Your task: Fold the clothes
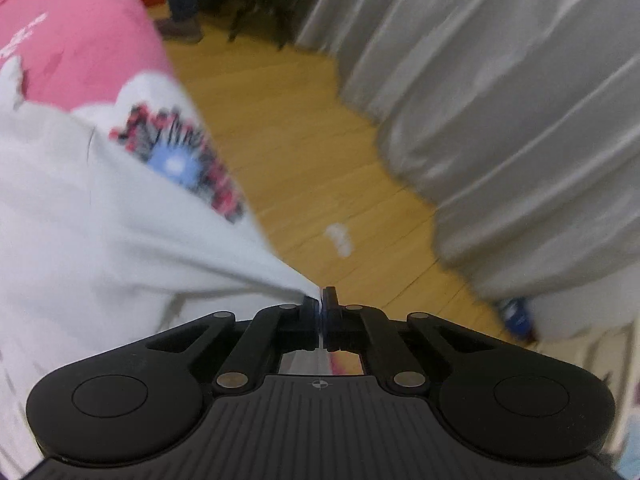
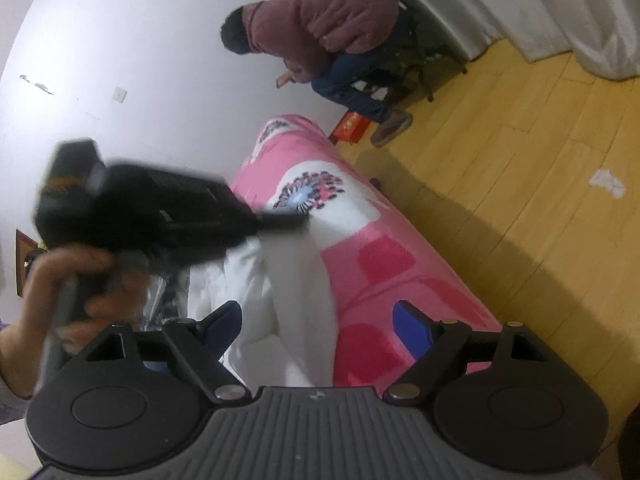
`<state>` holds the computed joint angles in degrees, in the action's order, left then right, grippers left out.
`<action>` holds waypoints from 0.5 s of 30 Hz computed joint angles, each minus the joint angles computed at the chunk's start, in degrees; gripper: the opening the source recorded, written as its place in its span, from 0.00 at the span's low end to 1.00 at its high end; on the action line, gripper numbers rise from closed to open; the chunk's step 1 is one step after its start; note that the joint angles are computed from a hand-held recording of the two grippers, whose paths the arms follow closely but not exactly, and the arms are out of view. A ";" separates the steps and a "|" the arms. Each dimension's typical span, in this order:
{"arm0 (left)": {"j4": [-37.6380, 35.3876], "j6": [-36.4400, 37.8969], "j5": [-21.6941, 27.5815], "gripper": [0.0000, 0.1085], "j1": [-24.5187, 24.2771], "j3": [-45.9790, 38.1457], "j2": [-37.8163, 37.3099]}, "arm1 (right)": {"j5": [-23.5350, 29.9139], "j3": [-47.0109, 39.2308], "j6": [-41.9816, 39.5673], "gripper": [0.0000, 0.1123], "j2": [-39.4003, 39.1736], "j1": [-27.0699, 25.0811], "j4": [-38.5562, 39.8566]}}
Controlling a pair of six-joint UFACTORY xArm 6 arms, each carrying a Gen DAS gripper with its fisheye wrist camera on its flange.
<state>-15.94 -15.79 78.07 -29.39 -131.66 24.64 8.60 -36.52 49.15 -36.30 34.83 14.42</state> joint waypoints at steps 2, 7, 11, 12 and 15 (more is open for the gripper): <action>-4.08 -1.35 -4.04 0.00 1.06 1.33 -0.85 | -0.66 -0.09 -2.27 0.76 0.64 0.52 3.86; -11.80 -6.84 -10.89 0.00 3.25 3.91 -2.52 | -0.17 -0.69 -0.78 0.76 1.56 0.34 0.07; -15.37 -11.59 -15.50 0.00 4.37 6.49 -4.35 | 0.68 -1.98 0.67 0.73 3.07 0.52 -3.66; -15.82 -11.38 -15.73 0.00 4.67 6.27 -4.33 | 1.42 -2.36 1.99 0.62 3.27 0.44 -6.03; -15.66 -11.76 -16.67 0.00 5.15 7.50 -5.27 | 1.88 -2.77 6.03 0.16 3.06 0.15 -11.63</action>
